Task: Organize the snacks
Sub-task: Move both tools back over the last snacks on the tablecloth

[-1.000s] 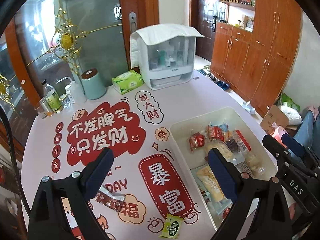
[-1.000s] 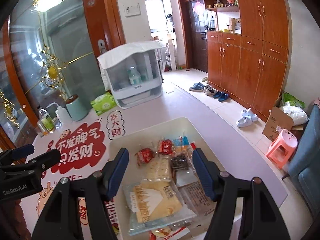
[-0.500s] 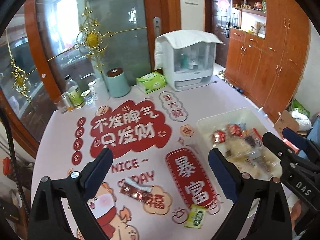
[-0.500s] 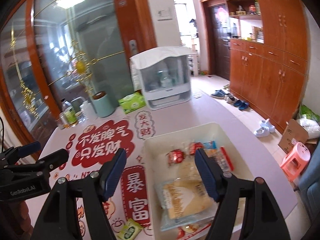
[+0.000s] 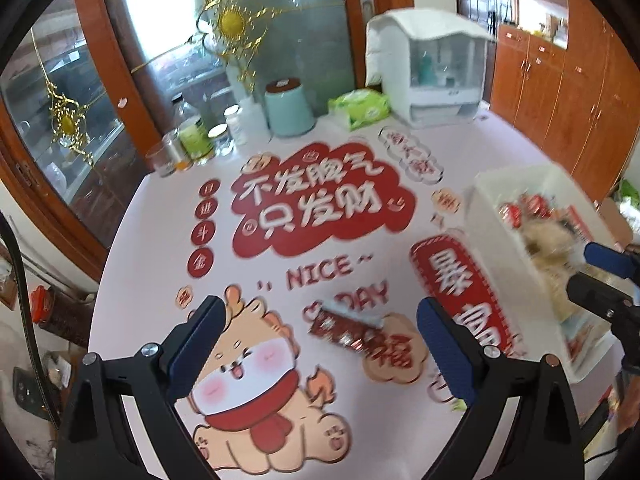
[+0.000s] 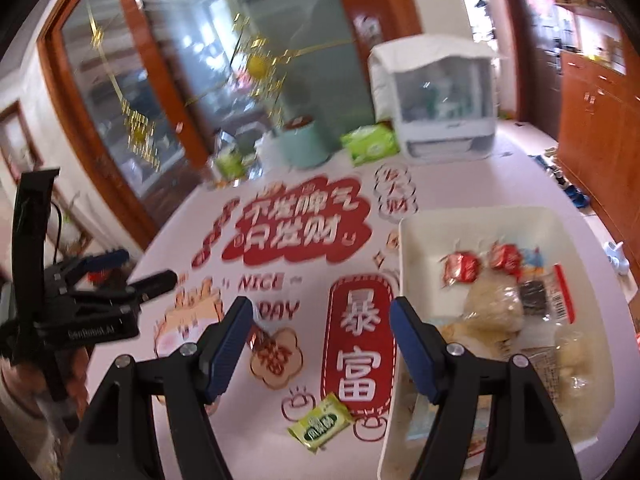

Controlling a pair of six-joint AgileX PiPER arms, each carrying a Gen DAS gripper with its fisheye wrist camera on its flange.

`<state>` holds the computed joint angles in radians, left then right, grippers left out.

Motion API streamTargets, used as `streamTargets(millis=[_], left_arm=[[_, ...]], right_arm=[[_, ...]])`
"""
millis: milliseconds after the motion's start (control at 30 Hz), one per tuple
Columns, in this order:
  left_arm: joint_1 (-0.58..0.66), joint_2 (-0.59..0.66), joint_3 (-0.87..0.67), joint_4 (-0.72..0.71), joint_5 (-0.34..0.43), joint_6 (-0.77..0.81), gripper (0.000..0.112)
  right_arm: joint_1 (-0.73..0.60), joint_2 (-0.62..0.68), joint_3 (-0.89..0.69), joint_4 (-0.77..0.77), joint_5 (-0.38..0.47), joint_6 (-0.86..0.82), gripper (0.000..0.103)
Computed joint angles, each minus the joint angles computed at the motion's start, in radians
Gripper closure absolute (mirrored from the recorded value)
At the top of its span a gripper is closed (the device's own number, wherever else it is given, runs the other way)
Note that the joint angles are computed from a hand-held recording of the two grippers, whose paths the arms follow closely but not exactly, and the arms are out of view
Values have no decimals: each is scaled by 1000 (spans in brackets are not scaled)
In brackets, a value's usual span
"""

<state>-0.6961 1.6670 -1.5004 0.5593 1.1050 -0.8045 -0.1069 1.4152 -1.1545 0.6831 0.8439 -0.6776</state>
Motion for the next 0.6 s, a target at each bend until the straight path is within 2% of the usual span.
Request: streamTargets(millis=[233, 500, 600], left_arm=[[54, -7, 148, -33, -87, 107, 16], [55, 32, 263, 77, -212, 340, 16], [75, 69, 268, 95, -268, 455, 16]], right_arm=[[96, 28, 79, -77, -20, 5, 31], [203, 50, 217, -162, -48, 89, 31], [252, 8, 287, -235, -118, 165, 32]])
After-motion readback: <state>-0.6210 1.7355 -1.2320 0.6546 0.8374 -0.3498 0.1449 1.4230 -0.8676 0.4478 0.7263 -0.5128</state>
